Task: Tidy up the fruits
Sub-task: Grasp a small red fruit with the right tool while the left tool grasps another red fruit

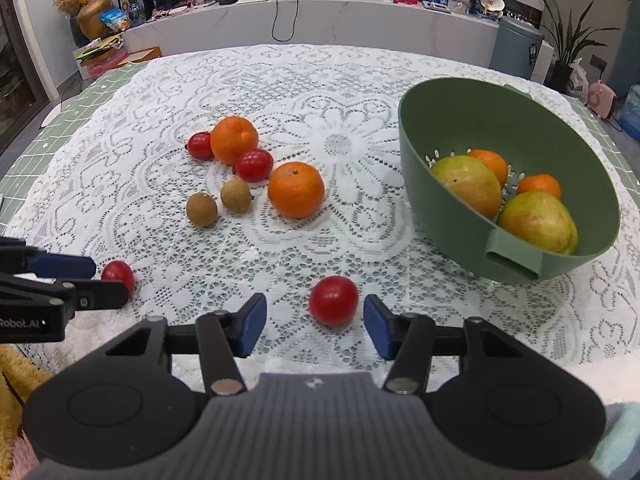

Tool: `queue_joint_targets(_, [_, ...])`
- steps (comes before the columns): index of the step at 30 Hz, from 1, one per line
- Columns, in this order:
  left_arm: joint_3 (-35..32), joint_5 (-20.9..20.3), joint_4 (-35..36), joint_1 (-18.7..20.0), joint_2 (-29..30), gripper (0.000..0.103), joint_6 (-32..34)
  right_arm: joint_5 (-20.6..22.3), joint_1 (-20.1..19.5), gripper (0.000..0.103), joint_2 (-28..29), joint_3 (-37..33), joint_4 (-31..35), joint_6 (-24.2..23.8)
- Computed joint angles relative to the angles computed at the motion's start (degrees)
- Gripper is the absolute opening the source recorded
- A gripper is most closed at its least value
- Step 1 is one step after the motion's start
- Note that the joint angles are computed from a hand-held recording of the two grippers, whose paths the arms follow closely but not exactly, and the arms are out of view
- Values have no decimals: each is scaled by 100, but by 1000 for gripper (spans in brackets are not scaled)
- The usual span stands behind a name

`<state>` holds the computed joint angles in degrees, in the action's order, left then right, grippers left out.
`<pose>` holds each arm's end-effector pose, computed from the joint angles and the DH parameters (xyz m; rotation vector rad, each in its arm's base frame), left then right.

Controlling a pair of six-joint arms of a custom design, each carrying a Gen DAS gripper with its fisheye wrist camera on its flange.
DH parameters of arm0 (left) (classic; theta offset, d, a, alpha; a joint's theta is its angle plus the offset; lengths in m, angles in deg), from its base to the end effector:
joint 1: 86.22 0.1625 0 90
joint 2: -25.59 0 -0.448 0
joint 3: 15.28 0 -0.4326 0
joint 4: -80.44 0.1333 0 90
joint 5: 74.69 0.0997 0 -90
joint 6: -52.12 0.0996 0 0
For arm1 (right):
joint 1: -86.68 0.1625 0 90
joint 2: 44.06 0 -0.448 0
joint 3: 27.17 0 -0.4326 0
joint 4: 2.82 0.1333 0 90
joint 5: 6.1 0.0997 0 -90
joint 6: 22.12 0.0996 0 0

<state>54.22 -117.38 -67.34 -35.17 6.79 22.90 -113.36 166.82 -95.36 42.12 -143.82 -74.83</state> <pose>-0.3457 -0.7561 -0.0826 0.1403 2.4237 -0.7201 -0.0394 -0.8325 0.3531 0.8267 -2.4215 0.4458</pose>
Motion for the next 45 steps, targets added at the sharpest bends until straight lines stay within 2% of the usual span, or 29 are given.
queue_joint_targets(11, [-94, -142, 385, 92, -9, 41, -331, -196, 36, 45, 168, -193, 156, 160])
queue_joint_targets(26, [-144, -131, 534, 130, 10, 34, -517, -624, 86, 34, 321, -308, 46, 260])
queue_joint_targets(31, [-64, -198, 355, 146, -29, 30, -520, -614, 81, 24, 304, -268, -51, 248])
queue_joint_targets(35, [-29, -153, 305, 139, -42, 29, -572, -555, 73, 24, 273, -231, -51, 229])
queue_joint_targets(40, [152, -134, -284, 107, -81, 29, -366, -279, 43, 24, 157, -101, -98, 111])
queue_joint_targets(45, [335, -178, -1356, 39, -48, 29, 311, 159, -6, 24, 9, 31, -28, -32])
